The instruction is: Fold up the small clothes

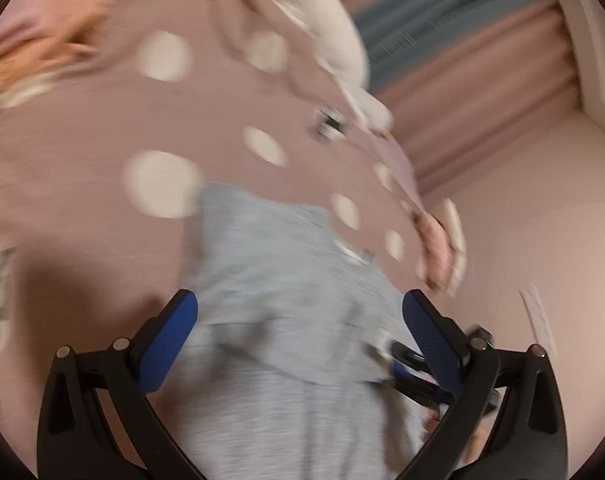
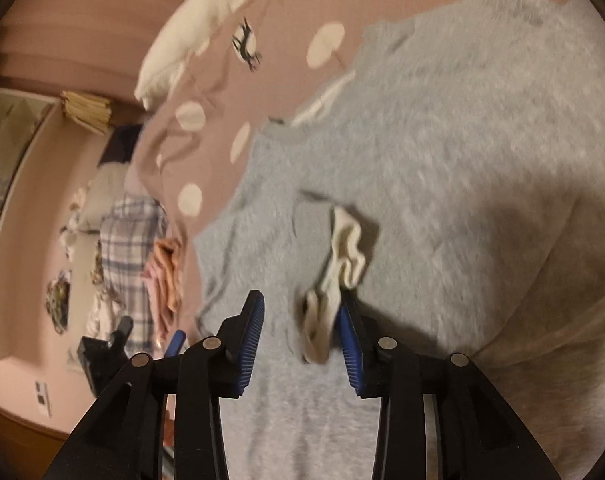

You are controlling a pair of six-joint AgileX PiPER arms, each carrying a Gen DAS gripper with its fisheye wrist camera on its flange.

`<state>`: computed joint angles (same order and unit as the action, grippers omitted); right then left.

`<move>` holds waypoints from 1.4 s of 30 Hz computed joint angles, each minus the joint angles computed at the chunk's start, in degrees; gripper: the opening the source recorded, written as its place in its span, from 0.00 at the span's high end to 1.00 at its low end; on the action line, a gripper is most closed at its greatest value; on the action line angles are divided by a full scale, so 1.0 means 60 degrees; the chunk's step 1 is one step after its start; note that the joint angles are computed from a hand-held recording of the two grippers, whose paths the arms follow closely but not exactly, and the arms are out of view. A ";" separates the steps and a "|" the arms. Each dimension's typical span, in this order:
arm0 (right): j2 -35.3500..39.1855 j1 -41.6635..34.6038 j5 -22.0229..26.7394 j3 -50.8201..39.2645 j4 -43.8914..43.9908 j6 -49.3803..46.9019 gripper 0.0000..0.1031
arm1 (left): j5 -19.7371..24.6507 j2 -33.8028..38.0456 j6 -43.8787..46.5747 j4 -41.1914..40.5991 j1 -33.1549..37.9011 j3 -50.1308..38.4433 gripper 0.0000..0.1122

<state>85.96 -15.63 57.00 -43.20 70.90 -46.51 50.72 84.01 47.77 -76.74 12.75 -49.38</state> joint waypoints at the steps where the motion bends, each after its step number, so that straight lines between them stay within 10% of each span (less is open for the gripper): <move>1: 0.0007 0.0156 -0.0143 -0.0089 -0.0027 0.0067 0.64 | 0.0117 0.0351 -0.0204 0.0150 -0.0265 -0.0394 0.09; 10: 0.0442 0.2097 -0.2148 -0.1764 -0.2421 0.2254 0.88 | -0.2268 0.2372 -0.2150 0.1576 -0.2078 -0.1911 0.15; 13: 0.0020 0.2083 -0.2140 -0.1749 -0.2432 0.1761 0.89 | -0.3162 0.1729 -0.1226 0.0485 -0.1918 -0.1039 0.17; 21: 0.0583 0.1280 -0.1788 -0.1384 -0.2512 0.0956 0.89 | -0.4893 0.1502 -0.3210 0.3762 -0.2476 -0.0885 0.17; 30: -0.1328 0.1703 -0.2701 -0.1090 -0.3132 0.1018 0.63 | -0.2217 0.1163 -0.0696 0.0747 0.0325 -0.0398 0.15; 39: 0.1510 0.5549 -0.3218 -0.4279 -0.4305 0.2171 0.56 | -0.0611 -0.0345 0.0126 0.0888 0.0288 0.1042 0.13; 42: 0.2676 0.6378 -0.2941 -0.6136 -0.5425 0.3196 0.56 | -0.1066 -0.0971 0.0526 0.1194 -0.0418 0.1687 0.13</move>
<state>102.02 22.64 39.35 -80.01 38.35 -27.34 44.32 78.18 50.92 -69.57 10.24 -39.26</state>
